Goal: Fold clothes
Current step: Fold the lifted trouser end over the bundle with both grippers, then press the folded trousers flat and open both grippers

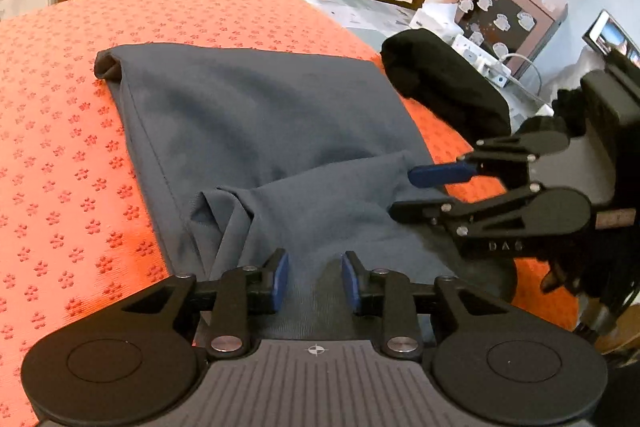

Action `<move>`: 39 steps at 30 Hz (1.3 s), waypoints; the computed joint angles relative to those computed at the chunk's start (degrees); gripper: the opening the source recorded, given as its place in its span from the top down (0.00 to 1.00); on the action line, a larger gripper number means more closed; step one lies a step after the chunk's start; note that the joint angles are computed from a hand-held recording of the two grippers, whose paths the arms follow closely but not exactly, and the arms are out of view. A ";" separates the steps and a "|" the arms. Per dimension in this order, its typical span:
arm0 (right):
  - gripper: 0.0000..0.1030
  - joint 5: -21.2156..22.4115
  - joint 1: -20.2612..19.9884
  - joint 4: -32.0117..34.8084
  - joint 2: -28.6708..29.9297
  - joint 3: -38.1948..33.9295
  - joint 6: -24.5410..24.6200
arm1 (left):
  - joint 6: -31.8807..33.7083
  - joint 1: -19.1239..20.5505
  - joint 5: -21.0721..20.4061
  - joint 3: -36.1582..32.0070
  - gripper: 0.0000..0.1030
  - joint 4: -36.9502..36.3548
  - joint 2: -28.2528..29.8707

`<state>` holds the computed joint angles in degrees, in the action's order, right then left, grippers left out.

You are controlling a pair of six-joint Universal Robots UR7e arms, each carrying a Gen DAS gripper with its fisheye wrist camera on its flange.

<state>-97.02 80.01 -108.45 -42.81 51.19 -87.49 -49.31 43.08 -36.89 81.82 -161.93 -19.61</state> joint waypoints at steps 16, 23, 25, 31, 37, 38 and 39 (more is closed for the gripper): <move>0.32 5.00 -2.57 11.70 -5.44 -2.88 -2.22 | -2.60 -7.23 3.42 9.40 0.29 -2.33 -4.70; 0.22 4.51 -4.65 14.52 -7.86 -1.19 -4.30 | -8.16 -8.56 0.12 11.99 0.29 1.07 -5.41; 0.22 3.57 -5.11 14.93 -8.21 -0.64 -4.63 | -7.71 -8.15 -0.36 11.85 0.29 0.29 -4.63; 0.28 1.87 -6.13 11.90 -9.12 3.65 -7.91 | -2.18 -5.98 -2.26 9.88 0.48 -2.33 -1.99; 0.59 2.57 -5.90 8.34 -10.30 7.08 -11.53 | 2.09 -6.15 -1.61 9.25 0.71 -0.99 -2.00; 0.71 3.52 -5.98 9.77 -10.22 6.14 -10.87 | 2.08 -6.47 -1.39 9.68 0.72 -1.37 -2.35; 0.76 4.49 -6.06 11.19 -10.14 5.20 -10.22 | 2.19 -6.87 -1.40 9.94 0.77 -1.57 -2.80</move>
